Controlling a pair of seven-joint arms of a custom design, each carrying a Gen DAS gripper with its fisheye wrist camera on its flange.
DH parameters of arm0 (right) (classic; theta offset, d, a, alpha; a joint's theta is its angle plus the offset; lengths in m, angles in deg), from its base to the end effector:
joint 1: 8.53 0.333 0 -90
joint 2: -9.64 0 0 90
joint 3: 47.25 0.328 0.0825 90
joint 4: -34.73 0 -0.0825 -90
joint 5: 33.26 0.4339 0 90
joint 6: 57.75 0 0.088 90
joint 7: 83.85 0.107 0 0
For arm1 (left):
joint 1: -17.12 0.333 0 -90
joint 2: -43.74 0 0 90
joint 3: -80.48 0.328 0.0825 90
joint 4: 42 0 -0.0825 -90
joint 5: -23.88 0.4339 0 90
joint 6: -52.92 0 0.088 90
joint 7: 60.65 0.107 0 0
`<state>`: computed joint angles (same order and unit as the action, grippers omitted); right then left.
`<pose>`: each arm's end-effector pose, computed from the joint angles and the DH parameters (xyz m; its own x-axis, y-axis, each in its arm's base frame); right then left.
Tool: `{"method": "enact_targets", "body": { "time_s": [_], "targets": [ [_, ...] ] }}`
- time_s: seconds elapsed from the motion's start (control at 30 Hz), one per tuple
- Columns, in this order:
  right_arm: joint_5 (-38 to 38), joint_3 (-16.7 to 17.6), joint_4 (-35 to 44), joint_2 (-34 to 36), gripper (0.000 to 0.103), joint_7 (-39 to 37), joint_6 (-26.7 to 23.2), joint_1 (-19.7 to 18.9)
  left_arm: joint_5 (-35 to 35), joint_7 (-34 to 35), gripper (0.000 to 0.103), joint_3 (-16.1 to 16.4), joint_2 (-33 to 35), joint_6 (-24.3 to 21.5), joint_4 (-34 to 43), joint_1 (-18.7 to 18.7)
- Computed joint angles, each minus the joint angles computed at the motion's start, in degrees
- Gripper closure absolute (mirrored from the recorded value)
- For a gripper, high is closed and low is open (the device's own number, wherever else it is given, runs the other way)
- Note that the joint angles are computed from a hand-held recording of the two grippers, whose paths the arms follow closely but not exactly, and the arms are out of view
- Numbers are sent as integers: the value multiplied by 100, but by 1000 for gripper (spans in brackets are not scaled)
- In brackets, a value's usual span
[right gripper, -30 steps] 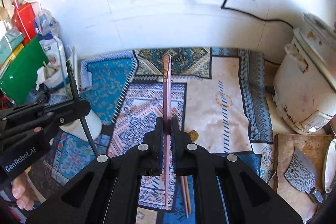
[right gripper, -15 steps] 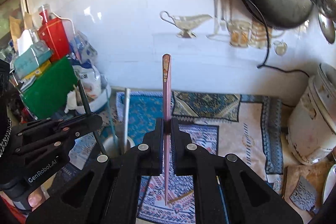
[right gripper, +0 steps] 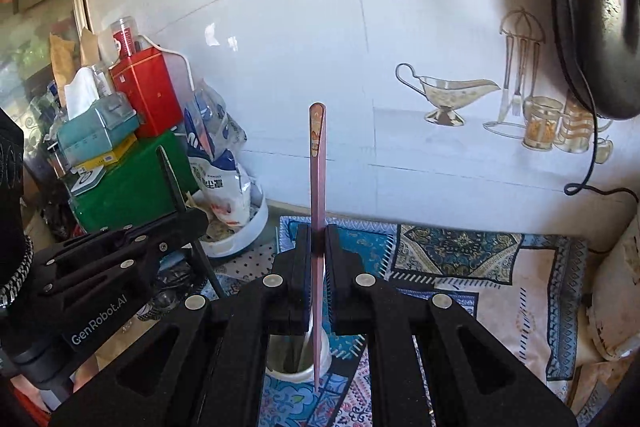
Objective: Organize utensils
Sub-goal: 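Carry the pink chopstick and dark stick with both tools over the white cup, then lower the sticks into the white cup and open both tools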
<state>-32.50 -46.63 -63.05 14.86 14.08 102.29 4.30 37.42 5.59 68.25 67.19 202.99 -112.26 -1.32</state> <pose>0.6723 0.1598 0.6505 0.1540 -0.9795 -0.1295 -0.5588 0.0218 -0.8290 0.6888 -0.3656 0.6744 -0.2942 -0.9356 0.1951 -0.5752 0.0103 -0.8180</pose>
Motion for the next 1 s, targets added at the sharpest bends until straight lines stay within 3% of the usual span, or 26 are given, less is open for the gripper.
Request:
{"method": "enact_targets", "body": {
  "time_s": [0.2, 0.5, 1.0],
  "targets": [
    [217, -8, 486, 538, 97, -108, 5, 41, 341, -569, 99, 265, 267, -78, 256, -114],
    [444, -35, 492, 791, 97, -494, -181, 80, 419, -794, 99, 284, 539, -234, 264, -102],
    [701, 25, 342, 665, 97, -1068, -1135, -10, -317, -154, 99, -63, 519, -1068, 148, 117]
  ]
}}
